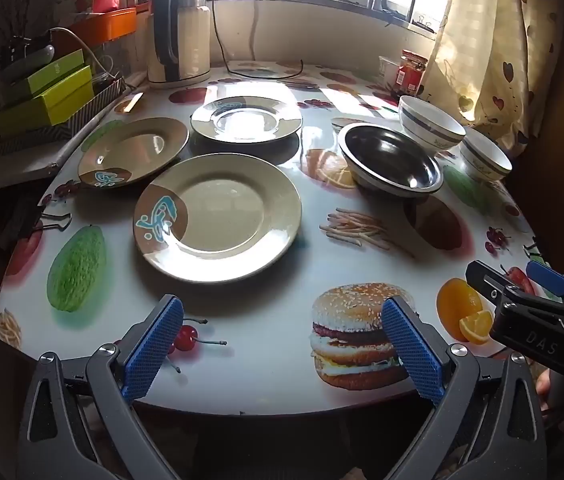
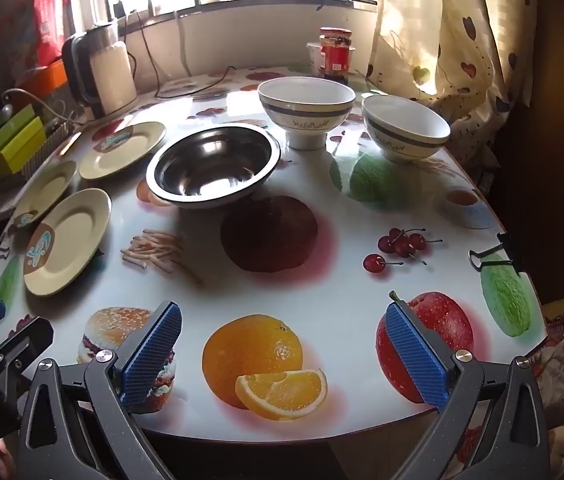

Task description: Organize plates and bowls

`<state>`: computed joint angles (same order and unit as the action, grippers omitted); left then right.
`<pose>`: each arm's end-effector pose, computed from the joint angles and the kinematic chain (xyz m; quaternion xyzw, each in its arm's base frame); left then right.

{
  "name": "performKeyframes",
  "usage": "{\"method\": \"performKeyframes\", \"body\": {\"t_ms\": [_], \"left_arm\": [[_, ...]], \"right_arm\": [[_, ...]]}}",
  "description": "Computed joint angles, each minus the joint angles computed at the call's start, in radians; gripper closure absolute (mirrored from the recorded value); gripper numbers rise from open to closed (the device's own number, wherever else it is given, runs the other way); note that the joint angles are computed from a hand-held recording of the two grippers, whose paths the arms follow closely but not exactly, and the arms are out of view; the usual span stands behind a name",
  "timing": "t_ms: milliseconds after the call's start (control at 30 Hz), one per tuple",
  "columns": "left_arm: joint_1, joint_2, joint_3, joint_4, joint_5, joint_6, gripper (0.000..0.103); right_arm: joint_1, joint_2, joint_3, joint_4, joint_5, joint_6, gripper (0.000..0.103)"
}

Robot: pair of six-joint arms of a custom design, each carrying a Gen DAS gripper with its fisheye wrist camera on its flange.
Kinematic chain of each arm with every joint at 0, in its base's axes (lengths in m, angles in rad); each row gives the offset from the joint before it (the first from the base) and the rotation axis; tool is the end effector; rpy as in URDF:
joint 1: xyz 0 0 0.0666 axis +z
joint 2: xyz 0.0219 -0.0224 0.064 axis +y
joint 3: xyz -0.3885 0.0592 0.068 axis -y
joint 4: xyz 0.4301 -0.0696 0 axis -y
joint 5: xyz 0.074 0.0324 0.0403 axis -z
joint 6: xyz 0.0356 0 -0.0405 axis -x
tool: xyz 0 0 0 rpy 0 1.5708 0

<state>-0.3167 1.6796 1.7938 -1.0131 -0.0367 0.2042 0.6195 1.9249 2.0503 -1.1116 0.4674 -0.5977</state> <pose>0.5961 -0.1944 0.4725 0.0470 0.9428 -0.0681 0.3230 0.5838 0.3961 0.4369 0.0566 0.9322 -0.0217 0.3568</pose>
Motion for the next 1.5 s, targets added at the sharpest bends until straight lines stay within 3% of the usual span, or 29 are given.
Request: {"method": "performKeyframes", "body": {"t_ms": [600, 1500], "left_arm": [[0.003, -0.003, 0.006, 0.001, -0.021, 0.007, 0.003], [0.003, -0.003, 0.002, -0.005, -0.04, 0.006, 0.003]], "right_arm": [[0.002, -0.015, -0.017, 0.056, -0.022, 0.039, 0.0], [0.004, -0.008, -0.013, 0.076, -0.036, 0.055, 0.0]]}}
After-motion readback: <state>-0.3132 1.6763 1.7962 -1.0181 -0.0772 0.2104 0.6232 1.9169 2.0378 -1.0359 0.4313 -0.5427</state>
